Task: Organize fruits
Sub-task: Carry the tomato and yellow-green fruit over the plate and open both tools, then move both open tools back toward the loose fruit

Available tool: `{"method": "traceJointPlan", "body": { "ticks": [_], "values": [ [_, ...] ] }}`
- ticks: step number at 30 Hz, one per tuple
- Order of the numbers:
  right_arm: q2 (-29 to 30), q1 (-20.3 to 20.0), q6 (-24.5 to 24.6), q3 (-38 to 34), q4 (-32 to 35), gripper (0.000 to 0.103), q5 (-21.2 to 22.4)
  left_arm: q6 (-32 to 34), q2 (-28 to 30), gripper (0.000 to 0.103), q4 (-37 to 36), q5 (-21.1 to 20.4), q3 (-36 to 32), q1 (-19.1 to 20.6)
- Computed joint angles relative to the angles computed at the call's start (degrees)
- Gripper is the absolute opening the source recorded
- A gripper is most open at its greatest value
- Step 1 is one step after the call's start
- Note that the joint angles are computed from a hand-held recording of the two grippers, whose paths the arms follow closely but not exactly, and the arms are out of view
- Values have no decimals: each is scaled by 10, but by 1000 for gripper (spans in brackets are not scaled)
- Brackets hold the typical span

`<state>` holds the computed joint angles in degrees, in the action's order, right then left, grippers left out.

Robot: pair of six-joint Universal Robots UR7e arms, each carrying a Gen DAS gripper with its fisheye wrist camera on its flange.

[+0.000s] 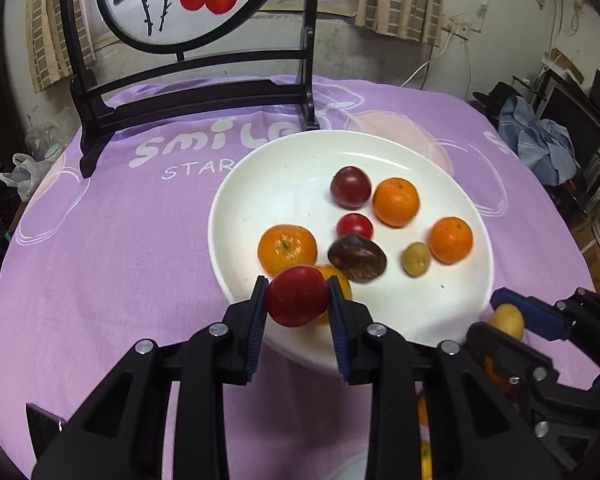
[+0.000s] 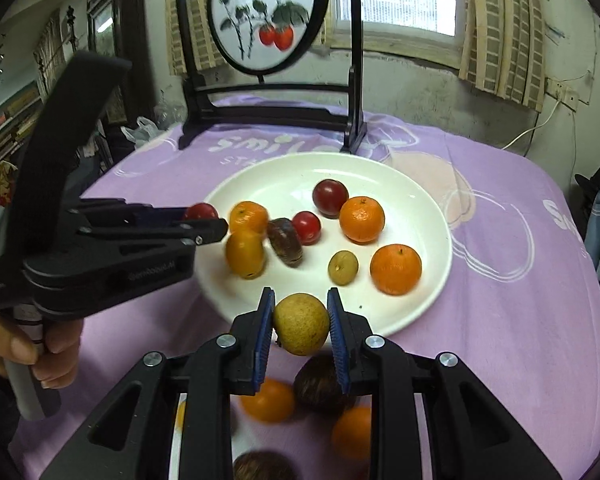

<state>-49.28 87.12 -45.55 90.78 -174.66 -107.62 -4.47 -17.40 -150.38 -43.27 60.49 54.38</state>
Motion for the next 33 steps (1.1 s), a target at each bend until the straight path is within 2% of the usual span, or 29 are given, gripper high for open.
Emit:
{"method": "traceJointPlan", "body": {
  "ticks": [7, 8, 9, 10, 11, 14, 20, 23, 33],
  "values": [
    [35, -9, 19, -54, 35, 28, -5, 2, 35, 30, 31, -12, -66, 12],
    [37, -10, 21, -57, 34, 28, -3, -1, 39, 36, 34, -12, -73, 12],
    [39, -11, 24, -60, 35, 38, 0, -6, 42, 44, 40, -9, -79, 12],
    [39, -13, 30, -61, 33, 50, 4, -15, 44, 62, 44, -2, -83, 11],
    [38, -13, 32, -60, 26, 51, 7, -18, 44, 66, 38, 2, -81, 10],
    [27, -16, 40, -51, 26, 51, 19, -16, 34, 66, 19, -2, -63, 7],
    [-10, -21, 48, -6, 17, 52, 31, -36, -9, 77, -22, 7, 13, -5],
    [-35, -27, 51, 26, 2, 62, 40, -54, -36, 79, -36, 9, 62, -12],
    [-119, -49, 31, 148, -52, 64, 40, -109, -105, 85, -89, -7, 214, -39]
  ]
}}
